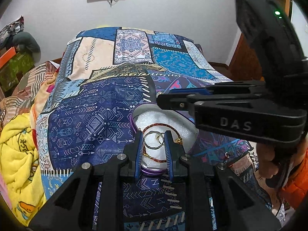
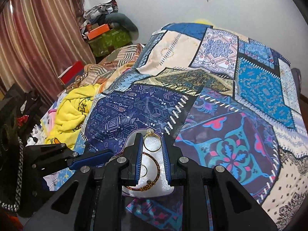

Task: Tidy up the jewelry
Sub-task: 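Carry the silver ring into the tin with the left tool while the right tool places the gold ring, then withdraw both tools and move the left tool to the silver pendant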

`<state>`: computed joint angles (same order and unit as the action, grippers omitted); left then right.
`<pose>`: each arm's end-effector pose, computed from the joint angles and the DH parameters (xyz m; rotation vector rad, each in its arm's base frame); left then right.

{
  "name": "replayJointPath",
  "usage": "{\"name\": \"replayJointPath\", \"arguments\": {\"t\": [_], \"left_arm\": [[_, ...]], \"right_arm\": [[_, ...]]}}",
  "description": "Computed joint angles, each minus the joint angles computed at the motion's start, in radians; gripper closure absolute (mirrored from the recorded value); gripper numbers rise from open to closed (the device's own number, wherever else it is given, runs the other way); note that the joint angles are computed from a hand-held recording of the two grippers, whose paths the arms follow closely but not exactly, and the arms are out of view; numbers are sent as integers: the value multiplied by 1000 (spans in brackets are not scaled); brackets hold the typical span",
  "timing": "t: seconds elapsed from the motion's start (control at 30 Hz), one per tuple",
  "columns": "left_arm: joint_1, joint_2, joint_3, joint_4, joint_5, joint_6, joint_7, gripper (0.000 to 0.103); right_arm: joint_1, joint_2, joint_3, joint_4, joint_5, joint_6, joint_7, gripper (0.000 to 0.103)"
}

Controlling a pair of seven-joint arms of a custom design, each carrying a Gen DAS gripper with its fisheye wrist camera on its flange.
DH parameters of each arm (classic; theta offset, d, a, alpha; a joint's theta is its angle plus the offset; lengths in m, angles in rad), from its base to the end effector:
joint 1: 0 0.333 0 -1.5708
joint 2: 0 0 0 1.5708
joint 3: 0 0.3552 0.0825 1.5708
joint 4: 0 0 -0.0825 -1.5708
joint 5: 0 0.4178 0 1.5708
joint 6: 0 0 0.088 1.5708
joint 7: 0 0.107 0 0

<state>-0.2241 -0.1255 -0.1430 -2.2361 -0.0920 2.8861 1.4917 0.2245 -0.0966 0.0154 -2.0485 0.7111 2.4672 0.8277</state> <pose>0.5385 -0.2046 0.5361 -1.6366 2.0318 -0.9285 0.5787 0.1406 0.5655 -2.0807 1.1879 -0.1647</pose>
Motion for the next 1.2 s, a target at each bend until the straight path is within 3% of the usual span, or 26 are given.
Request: {"name": "replayJointPath", "arguments": {"t": [0.43,0.6,1.2], "left_arm": [[8,-1,-5,0,8,-10,-2,82],[9,-7,-5,3,17,-26,-19,82],[-5,-139,-18,-21,137,-60,-142,81]], "right_arm": [[3,20,9,17,-33,-5,7,85],[1,14,8,16,-39,6,26,79],[-10,-225,-25,-163,-130,126,92,78]]}}
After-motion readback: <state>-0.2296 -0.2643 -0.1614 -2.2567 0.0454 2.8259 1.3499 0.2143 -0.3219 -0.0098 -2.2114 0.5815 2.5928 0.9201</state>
